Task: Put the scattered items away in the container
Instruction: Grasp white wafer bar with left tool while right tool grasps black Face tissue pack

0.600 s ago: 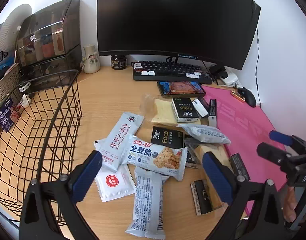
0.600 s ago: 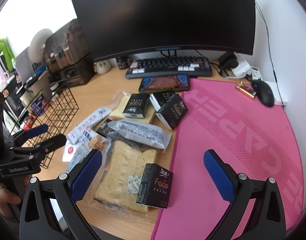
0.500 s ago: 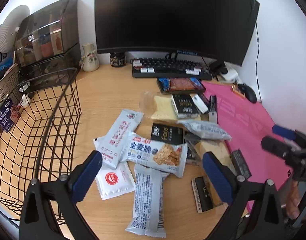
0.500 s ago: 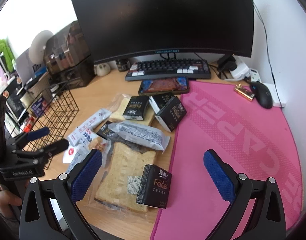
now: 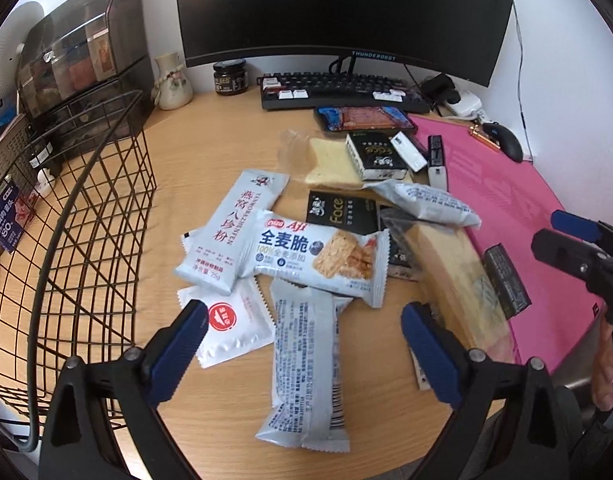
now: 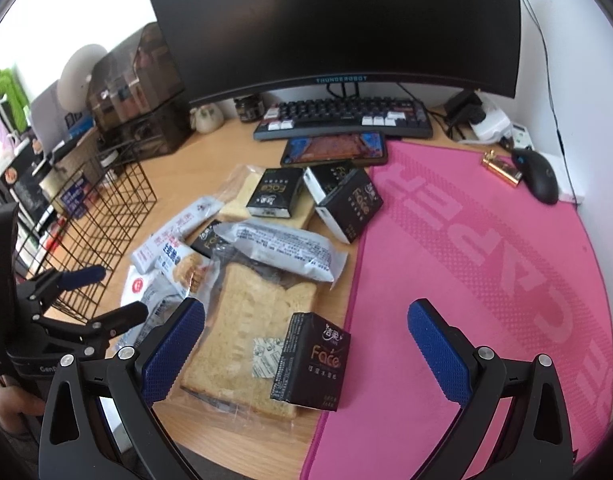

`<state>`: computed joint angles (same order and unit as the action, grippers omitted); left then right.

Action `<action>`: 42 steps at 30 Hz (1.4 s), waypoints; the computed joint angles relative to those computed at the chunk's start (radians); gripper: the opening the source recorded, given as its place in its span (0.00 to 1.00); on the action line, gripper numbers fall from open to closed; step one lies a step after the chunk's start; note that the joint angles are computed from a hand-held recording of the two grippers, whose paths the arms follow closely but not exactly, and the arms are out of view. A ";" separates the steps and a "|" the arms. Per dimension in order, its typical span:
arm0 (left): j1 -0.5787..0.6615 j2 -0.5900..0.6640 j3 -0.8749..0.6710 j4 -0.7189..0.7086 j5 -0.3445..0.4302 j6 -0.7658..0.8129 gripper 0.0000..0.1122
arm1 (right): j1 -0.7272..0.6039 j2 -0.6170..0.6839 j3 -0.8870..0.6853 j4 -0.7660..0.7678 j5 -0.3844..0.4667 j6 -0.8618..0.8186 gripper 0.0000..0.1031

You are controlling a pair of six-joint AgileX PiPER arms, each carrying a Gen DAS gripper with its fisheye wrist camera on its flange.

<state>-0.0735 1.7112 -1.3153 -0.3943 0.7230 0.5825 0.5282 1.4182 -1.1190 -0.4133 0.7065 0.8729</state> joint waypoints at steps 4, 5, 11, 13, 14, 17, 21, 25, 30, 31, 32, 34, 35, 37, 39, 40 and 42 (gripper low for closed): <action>0.001 -0.039 0.014 -0.006 -0.028 0.007 0.86 | 0.007 -0.017 0.005 -0.011 -0.010 0.024 0.99; -0.002 -0.044 0.010 0.012 -0.030 -0.005 0.86 | 0.016 -0.014 -0.002 -0.025 0.000 0.034 0.99; 0.008 -0.061 -0.001 0.008 -0.015 -0.013 0.86 | 0.041 0.008 -0.022 -0.031 0.028 0.040 0.99; 0.006 -0.065 0.000 0.015 -0.010 -0.021 0.86 | 0.047 0.012 -0.024 -0.037 0.033 0.039 0.99; 0.008 -0.065 0.002 0.010 -0.011 -0.014 0.86 | 0.049 0.013 -0.024 -0.038 0.035 0.038 0.99; -0.005 -0.070 0.010 0.023 -0.014 -0.022 0.86 | 0.045 0.009 -0.019 -0.031 0.030 0.029 0.99; -0.023 -0.068 0.026 0.056 -0.021 -0.033 0.86 | 0.036 -0.004 -0.011 -0.029 0.033 0.031 0.99; -0.020 -0.033 0.044 0.057 -0.022 -0.021 0.86 | 0.019 -0.002 -0.006 -0.013 0.025 0.018 0.99; -0.011 0.018 0.050 0.033 -0.021 0.001 0.86 | 0.012 0.019 -0.014 -0.001 0.023 0.003 0.99; -0.022 0.024 0.053 0.069 -0.035 -0.029 0.86 | 0.011 0.021 -0.014 0.002 0.022 0.000 0.99; -0.030 0.028 0.053 0.089 -0.042 -0.043 0.86 | 0.008 0.020 -0.011 0.005 0.019 -0.004 0.99; -0.034 0.028 0.062 0.082 -0.055 -0.022 0.83 | 0.002 0.018 -0.009 0.014 0.016 -0.014 0.99; -0.033 0.030 0.065 0.063 -0.058 0.001 0.80 | 0.004 0.019 -0.010 0.008 0.016 -0.008 0.99; -0.033 0.050 0.050 0.071 -0.047 -0.003 0.67 | -0.005 0.019 -0.009 0.012 0.012 -0.009 0.99; -0.027 0.077 0.023 0.074 -0.015 -0.004 0.45 | -0.017 0.021 -0.008 0.028 0.008 -0.021 0.99; -0.024 0.091 0.009 0.068 0.000 0.000 0.39 | -0.023 0.020 -0.010 0.035 0.013 -0.032 0.99; -0.020 0.100 0.006 0.052 -0.006 0.020 0.38 | -0.028 0.011 0.002 0.030 0.013 -0.026 0.99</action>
<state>-0.0934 1.8107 -1.3098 -0.3427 0.7172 0.6020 0.5007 1.4296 -1.1173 -0.3838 0.7191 0.8470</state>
